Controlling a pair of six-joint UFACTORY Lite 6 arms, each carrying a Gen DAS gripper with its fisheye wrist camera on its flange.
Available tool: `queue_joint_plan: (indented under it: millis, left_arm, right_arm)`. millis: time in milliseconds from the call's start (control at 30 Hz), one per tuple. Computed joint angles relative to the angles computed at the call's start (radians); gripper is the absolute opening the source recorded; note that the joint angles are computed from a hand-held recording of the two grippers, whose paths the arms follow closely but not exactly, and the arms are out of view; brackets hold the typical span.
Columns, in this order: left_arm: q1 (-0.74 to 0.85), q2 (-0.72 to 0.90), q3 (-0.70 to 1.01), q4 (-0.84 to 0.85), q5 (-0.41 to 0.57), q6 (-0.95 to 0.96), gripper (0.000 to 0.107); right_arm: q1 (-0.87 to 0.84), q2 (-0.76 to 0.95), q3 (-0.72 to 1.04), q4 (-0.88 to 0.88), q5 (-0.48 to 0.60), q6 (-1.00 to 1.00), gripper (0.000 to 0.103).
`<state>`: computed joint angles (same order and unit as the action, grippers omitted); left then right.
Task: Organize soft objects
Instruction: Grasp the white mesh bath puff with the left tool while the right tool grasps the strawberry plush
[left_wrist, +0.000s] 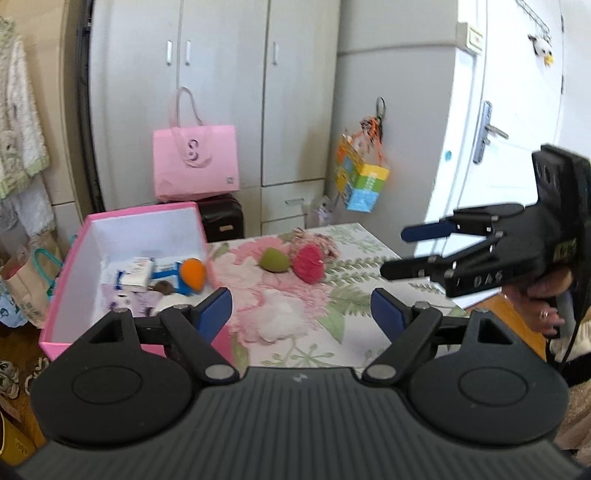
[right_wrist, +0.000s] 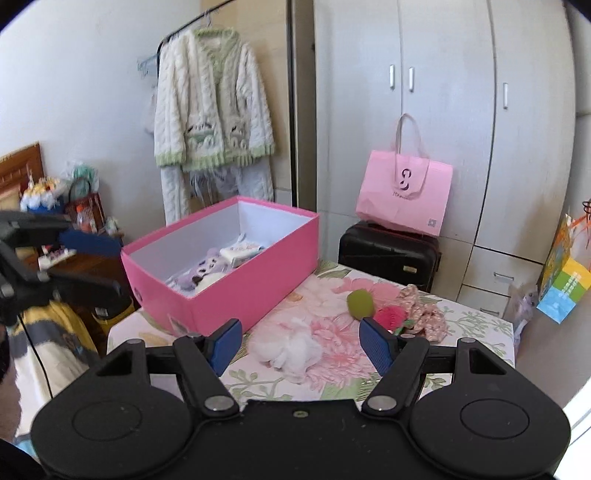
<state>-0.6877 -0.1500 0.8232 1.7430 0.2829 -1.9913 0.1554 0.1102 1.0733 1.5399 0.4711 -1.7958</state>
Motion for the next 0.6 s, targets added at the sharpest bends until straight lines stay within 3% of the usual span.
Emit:
queue_joint_plan:
  millis: [167,367,600]
  left_arm:
    - [-0.039,0.189,0.110,0.117,0.050,-0.124,0.082]
    - [-0.075,0.445,0.300,0.074,0.156,-0.068,0.082]
    - [-0.048,0.763,0.594,-0.027,0.188,0.032,0.082]
  right_arm:
    - [-0.087,0.072,0.019,0.110,0.117,-0.151,0.075]
    - [-0.116,0.237,0.120,0.202,0.170,-0.277,0.075]
    - [-0.117,0.514,0.374,0.145,0.184,-0.183,0.075]
